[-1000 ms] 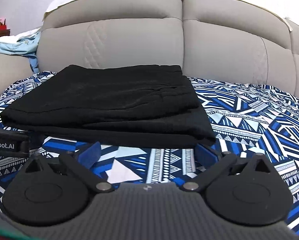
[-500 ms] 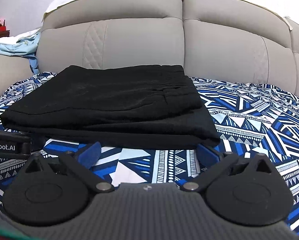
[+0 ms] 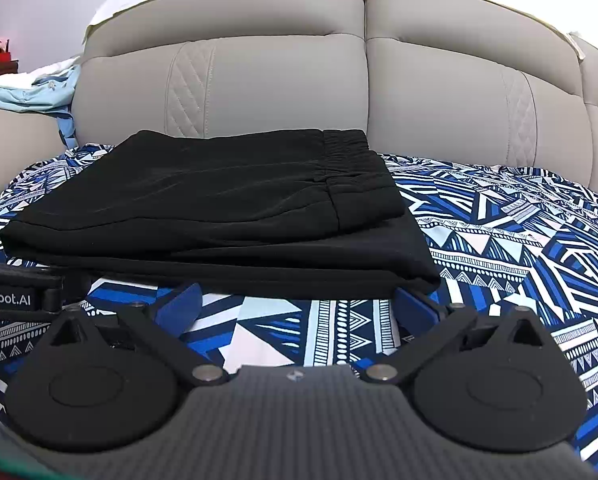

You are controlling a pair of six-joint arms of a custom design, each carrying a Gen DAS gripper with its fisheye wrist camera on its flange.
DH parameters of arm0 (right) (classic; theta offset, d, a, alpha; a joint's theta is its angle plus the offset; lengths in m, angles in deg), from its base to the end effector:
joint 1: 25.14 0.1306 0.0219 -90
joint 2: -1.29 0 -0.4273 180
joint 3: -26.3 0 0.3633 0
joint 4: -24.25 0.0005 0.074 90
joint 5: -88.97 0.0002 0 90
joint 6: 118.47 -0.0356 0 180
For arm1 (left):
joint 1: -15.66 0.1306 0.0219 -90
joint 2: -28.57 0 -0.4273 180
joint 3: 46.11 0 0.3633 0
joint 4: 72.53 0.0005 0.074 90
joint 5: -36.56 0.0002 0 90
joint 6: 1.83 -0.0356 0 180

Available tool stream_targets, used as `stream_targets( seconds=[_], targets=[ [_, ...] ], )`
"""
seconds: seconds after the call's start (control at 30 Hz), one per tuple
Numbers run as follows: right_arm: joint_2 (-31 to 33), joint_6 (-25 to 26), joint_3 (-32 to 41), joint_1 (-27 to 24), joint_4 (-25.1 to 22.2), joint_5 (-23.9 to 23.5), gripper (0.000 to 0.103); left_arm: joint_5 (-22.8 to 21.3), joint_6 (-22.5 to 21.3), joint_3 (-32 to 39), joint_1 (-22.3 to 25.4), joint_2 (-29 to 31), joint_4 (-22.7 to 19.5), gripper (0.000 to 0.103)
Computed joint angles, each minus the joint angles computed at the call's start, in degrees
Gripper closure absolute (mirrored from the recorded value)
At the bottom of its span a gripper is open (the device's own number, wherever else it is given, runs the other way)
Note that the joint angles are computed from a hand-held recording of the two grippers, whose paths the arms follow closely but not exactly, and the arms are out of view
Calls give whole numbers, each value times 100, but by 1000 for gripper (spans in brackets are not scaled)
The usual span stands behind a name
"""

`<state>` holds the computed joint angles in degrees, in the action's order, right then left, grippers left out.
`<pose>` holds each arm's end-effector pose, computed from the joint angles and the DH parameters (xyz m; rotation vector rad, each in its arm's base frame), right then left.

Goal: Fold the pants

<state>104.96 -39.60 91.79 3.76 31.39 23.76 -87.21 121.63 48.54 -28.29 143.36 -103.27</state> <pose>0.4447 0.2279 0.2662 -0.0647 2.0570 -0.0266 0.4507 -0.4076 0.3129 -0.0361 2.2717 0.0332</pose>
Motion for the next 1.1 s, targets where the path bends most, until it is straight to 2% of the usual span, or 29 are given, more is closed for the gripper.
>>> stream_targets(
  seconds=[1.1],
  targets=[
    [4,8,0,-2,6,-9,0,-59,31,26,-17,10,-46,0]
  ],
)
